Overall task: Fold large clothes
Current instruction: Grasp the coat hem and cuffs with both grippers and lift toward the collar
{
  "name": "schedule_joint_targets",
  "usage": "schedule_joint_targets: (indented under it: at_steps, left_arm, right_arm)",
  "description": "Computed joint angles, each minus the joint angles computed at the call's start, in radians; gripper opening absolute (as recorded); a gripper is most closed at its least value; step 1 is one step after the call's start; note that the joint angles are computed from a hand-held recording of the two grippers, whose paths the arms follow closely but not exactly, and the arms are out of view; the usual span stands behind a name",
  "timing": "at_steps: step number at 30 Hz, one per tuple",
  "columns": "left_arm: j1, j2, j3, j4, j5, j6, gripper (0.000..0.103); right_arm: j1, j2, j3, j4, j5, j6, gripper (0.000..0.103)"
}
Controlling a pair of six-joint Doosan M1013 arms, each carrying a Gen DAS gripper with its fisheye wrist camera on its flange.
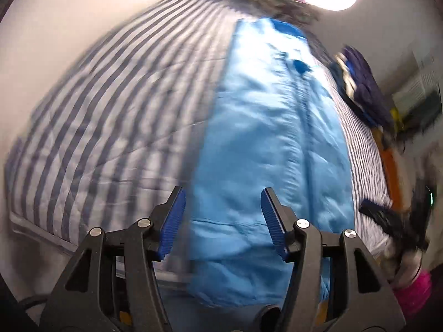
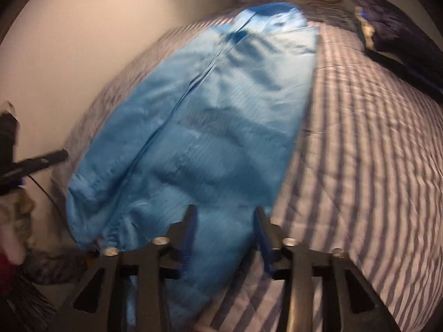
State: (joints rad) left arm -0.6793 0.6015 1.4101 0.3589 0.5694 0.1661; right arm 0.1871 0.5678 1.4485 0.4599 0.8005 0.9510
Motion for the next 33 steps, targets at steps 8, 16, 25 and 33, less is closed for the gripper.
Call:
schedule_joint_targets:
  at_steps: [8, 16, 25, 33]
  left_arm:
    - [0.033, 0.012, 0.057, -0.137, -0.132, 0.038, 0.058]
    - [0.015, 0.036, 0.019, -0.275, -0.130, 0.246, 0.044]
    - [0.035, 0.025, 0.059, -0.499, -0.202, 0.418, 0.019]
    - [0.036, 0.018, 0.060, -0.601, -0.240, 0.494, 0.003]
  right_arm:
    - [-0.043, -0.023, 0.055, 0.070, 0.053, 0.066, 0.061]
    - [-0.052, 0.003, 0.056, 0.165, 0.135, 0.048, 0.060]
    - [-0.074, 0.033, 0.060, 0.333, 0.248, -0.005, 0.051]
    - [-0.075, 0.037, 0.060, 0.380, 0.277, -0.004, 0.005]
